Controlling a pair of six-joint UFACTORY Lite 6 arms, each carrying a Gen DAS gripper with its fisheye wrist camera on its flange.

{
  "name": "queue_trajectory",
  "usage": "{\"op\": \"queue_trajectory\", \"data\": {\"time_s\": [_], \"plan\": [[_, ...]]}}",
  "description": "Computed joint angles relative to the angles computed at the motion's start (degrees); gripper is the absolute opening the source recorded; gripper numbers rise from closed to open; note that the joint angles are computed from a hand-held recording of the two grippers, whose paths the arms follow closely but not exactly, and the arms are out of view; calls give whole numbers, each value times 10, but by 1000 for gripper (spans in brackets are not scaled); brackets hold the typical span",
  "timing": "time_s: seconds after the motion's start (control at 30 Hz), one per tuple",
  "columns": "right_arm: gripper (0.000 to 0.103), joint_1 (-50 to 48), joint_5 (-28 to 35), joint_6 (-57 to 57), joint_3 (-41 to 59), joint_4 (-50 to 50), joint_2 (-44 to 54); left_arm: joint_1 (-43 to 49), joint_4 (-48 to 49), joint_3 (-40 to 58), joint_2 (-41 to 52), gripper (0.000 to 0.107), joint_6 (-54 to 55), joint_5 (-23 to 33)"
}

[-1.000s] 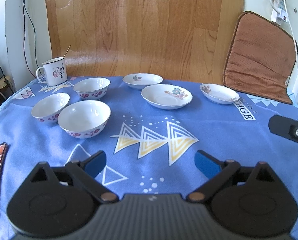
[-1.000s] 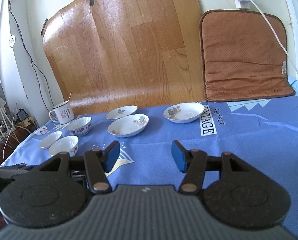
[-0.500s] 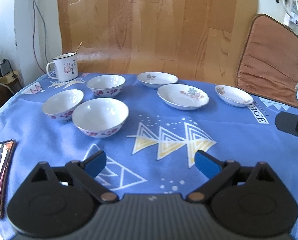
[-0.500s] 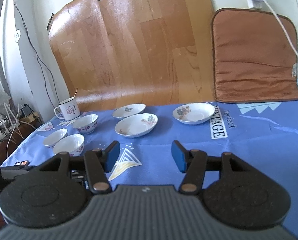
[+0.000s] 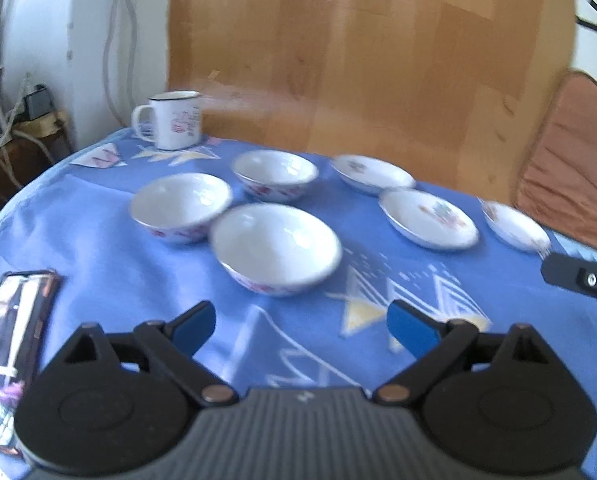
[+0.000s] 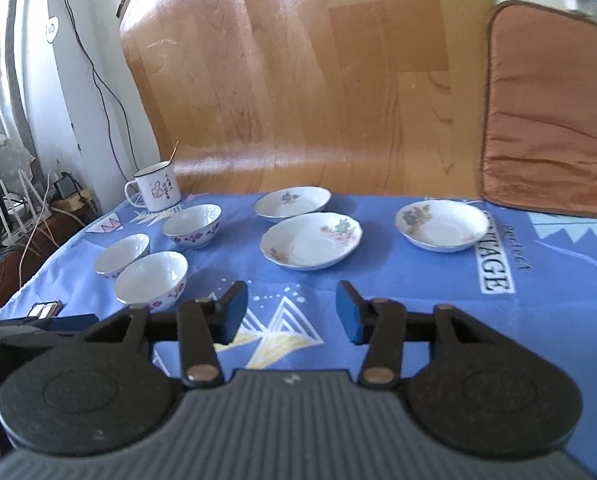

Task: Organize plates and bowls
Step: 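Reach the right gripper to the large floral plate and grasp its rim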

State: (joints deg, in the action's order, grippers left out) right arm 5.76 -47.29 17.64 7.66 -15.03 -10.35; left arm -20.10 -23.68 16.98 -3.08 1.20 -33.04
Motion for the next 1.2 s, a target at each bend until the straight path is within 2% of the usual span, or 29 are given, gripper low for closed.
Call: {"op": "queue_trajectory", "data": {"time_s": [0.13,0.3,0.4,0.47,0.57,0.6,0.63,0.67,0.7,0.83,1.0,1.1,1.2], "plan": [[46,25,28,5,67,5,51,96,119,4,-8,95,-83,18],[44,33,52,25,155,-6,135,158,202,15,5,91,-139,22],[44,18,44,-8,226,64,211,143,210,22,13,91,-135,19],[44,7,64,-35,297,111,280,123,210,34,24,91,-130,18],[43,-23,154,48,420,36,375,80,187,55,42,88,-108,19],[40,-29,179,86,453,2,400,68,179,64,49,86,-102,20],[30,-33,203,120,487,-25,428,58,173,72,57,86,-97,20],[24,-36,203,150,497,-47,439,50,167,81,66,85,-93,21],[15,-46,191,200,493,-93,437,41,154,90,75,84,-83,24],[13,-70,160,291,421,-189,370,25,140,122,101,80,-75,44],[13,-137,103,367,295,-340,275,-23,77,120,99,80,-23,44],[13,-223,57,415,204,-473,205,-49,74,130,110,80,-21,55],[13,-328,14,441,134,-603,150,-63,136,158,141,80,-74,81]]}}
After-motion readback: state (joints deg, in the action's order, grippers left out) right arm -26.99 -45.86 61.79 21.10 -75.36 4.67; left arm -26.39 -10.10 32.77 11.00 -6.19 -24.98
